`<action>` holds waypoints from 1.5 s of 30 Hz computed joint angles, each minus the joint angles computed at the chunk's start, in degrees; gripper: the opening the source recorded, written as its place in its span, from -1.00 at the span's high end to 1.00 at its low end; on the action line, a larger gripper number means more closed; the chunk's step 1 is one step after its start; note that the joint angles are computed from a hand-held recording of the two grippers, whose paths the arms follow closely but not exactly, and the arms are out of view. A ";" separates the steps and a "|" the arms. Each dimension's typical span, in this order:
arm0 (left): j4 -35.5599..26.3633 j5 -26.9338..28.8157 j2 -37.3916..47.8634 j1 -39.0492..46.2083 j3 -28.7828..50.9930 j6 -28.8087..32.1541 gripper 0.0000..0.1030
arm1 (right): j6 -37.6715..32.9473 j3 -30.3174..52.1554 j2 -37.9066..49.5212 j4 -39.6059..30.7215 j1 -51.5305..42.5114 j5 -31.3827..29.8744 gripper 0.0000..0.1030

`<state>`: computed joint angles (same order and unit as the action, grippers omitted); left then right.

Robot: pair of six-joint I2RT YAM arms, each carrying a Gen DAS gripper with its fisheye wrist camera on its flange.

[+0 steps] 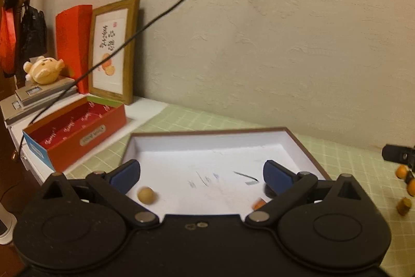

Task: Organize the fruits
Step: 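Move both open tools back toward the fruits beside the cream thermos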

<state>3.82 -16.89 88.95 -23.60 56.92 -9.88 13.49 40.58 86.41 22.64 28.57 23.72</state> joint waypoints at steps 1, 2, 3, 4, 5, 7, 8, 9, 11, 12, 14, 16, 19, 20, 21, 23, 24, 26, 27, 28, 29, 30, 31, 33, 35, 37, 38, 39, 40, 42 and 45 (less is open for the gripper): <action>-0.29 -0.24 -0.47 -0.78 -0.44 -0.38 -0.85 | 0.00 -1.06 -1.31 -0.08 0.04 0.38 -1.00; -0.42 -0.55 -0.86 -1.63 -0.80 -0.48 -0.85 | -0.12 -2.33 -2.85 -0.10 0.03 0.86 -1.00; -0.64 -0.97 -1.12 -2.50 -0.86 -0.13 -0.85 | -1.04 -3.02 -4.75 -2.23 -0.20 0.77 -1.00; -0.62 -1.46 -1.26 -3.54 -0.85 0.51 -0.85 | -1.24 -4.11 -6.34 -2.71 -0.37 1.05 -1.00; -0.16 -1.80 -1.38 -4.48 -1.00 0.89 -0.85 | -1.43 -5.23 -8.01 -3.22 -0.51 1.50 -1.00; -0.14 -1.86 -1.20 -6.12 -0.75 1.25 -0.85 | -1.97 -7.48 -11.22 -4.06 -0.97 2.68 -1.00; -0.11 -2.22 -1.02 -6.91 -0.63 1.30 -0.85 | -2.19 -8.64 -13.13 -4.75 -1.37 3.08 -1.00; -0.02 -2.38 -0.84 -7.65 -0.49 1.39 -0.85 | -2.26 -9.93 -15.37 -5.57 -2.07 3.15 -1.00; 0.26 -2.09 -0.50 -8.85 -0.36 1.16 -0.83 | -2.12 -12.13 -19.50 -7.29 -3.57 3.34 -1.00; 0.34 -2.05 -0.32 -9.53 -0.24 0.97 -0.83 | -2.17 -13.22 -21.53 -8.13 -4.48 3.28 -1.00; 0.79 -2.48 0.16 -11.08 0.00 0.78 -0.82 | -2.04 -15.15 -26.02 -10.73 -6.60 3.10 -1.00; 1.19 -2.11 0.72 -12.24 0.22 0.44 -0.80 | -2.05 -16.78 -30.05 -13.01 -8.71 2.89 -1.00; 1.69 -1.99 1.81 -14.66 0.73 0.27 -0.78 | -2.32 -18.97 -36.52 -17.24 -12.47 1.58 -1.00; 1.68 -1.91 2.21 -15.46 1.00 0.22 -0.78 | -2.66 -19.67 -38.62 -18.54 -13.65 1.34 -1.00; 1.56 -1.77 2.62 -16.21 1.31 0.26 -0.77 | -2.93 -20.27 -40.65 -19.91 -14.76 1.04 -1.00; 1.71 -1.49 3.58 -17.67 1.95 0.31 -0.76 | -3.01 -21.16 -44.22 -22.77 -17.05 -0.02 -1.00; 1.74 -1.60 4.10 -18.49 2.29 0.28 -0.76 | -3.34 -21.61 -46.38 -24.69 -18.49 -0.86 -1.00; 1.55 -1.41 5.44 -19.83 3.36 0.25 -0.75 | -3.73 -22.09 -48.73 -27.28 -20.48 -1.71 -1.00; 1.48 -1.18 6.30 -20.30 4.06 0.21 -0.75 | -4.25 -22.49 -50.01 -28.19 -21.59 -2.28 -1.00; 1.28 -1.00 7.07 -20.82 4.70 0.16 -0.74 | -2.56 -22.12 -49.65 -28.92 -21.78 -1.74 -1.00; 1.02 -1.05 7.81 -21.61 5.30 0.01 -0.72 | -2.97 -22.33 -50.68 -29.88 -22.92 -2.05 -1.00; 0.82 -0.89 8.47 -22.23 5.87 -0.05 -0.72 | -3.34 -22.56 -51.83 -30.88 -24.44 -2.74 -1.00; 0.84 -0.81 9.08 -22.80 6.35 -0.07 -0.72 | -3.64 -22.69 -52.98 -32.04 -26.27 -3.81 -1.00; 0.72 -0.91 10.42 -24.13 7.48 0.08 -0.72 | -4.51 -23.06 -55.11 -33.76 -30.00 -5.86 -1.00; 0.25 -0.86 12.15 -25.59 8.84 0.28 -0.72 | -5.64 -23.38 -57.48 -35.80 -33.86 -8.15 -1.00; -0.12 -0.83 13.91 -26.95 10.28 0.20 -0.70 | -6.72 -23.97 -59.58 -37.31 -37.57 -10.67 -1.00; -0.37 -0.74 14.90 -27.61 11.17 0.06 -0.68 | -7.31 -24.21 -60.24 -38.01 -39.28 -11.70 -1.00; -0.79 -0.82 15.96 -28.31 12.11 -0.08 -0.68 | -7.91 -24.56 -60.96 -38.75 -40.93 -12.62 -1.00; -1.39 -0.78 17.17 -29.03 13.24 -0.24 -0.68 | -8.30 -24.93 -61.24 -39.07 -42.40 -13.37 -1.00; -2.17 -0.91 19.38 -30.53 15.22 -0.93 -0.64 | -9.14 -25.71 -61.86 -39.50 -46.29 -16.06 -1.00; -3.45 -1.63 22.34 -32.65 17.94 -1.94 -0.59 | -10.47 -26.89 -63.04 -40.21 -51.88 -20.41 -1.00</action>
<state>0.37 -18.52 111.29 -56.25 74.86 -11.83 3.02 13.69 23.37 -17.57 -23.31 3.31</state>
